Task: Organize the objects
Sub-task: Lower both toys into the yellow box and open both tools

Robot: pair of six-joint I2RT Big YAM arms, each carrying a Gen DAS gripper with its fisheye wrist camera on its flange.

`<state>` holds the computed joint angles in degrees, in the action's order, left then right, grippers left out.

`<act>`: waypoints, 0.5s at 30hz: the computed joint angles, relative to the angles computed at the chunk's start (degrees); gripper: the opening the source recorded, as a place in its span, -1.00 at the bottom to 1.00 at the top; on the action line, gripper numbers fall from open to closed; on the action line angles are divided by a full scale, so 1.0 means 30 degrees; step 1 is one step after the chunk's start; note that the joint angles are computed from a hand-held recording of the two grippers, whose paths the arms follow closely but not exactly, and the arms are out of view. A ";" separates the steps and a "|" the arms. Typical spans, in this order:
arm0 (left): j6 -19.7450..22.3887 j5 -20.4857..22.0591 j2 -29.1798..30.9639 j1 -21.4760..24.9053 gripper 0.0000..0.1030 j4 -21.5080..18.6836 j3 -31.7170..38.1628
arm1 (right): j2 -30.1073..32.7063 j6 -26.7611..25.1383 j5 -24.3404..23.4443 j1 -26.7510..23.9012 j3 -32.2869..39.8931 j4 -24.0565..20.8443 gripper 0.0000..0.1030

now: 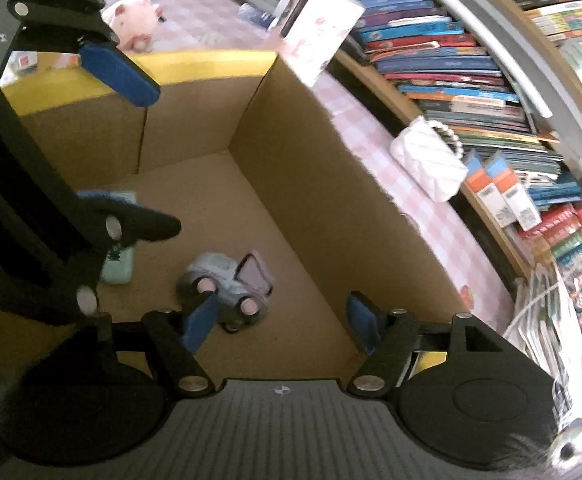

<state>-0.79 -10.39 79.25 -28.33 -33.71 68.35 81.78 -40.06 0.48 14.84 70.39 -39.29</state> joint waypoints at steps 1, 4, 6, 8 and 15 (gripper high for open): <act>-0.0115 0.0034 -0.0319 0.0059 0.51 0.0279 -0.0223 | -0.0238 0.0223 0.0002 -0.0021 -0.0127 0.0091 0.35; -0.0499 -0.0001 -0.1255 0.0129 0.53 0.0939 -0.0849 | -0.1066 0.1476 0.0142 -0.0049 -0.0509 0.0563 0.36; -0.0735 0.0032 -0.1906 0.0215 0.55 0.1304 -0.1262 | -0.1793 0.2833 0.0356 -0.0054 -0.0877 0.0964 0.36; -0.0975 0.0074 -0.2621 0.0328 0.59 0.1656 -0.1757 | -0.2547 0.4327 0.0702 0.0016 -0.1328 0.1470 0.36; -0.1580 0.0190 -0.4896 0.0754 0.61 0.2591 -0.3407 | -0.5687 0.9940 0.3939 0.1118 -0.3907 0.4191 0.36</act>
<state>-5.53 -9.82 64.56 -26.07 -25.93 58.13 64.72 -10.24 12.30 18.20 58.66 -26.71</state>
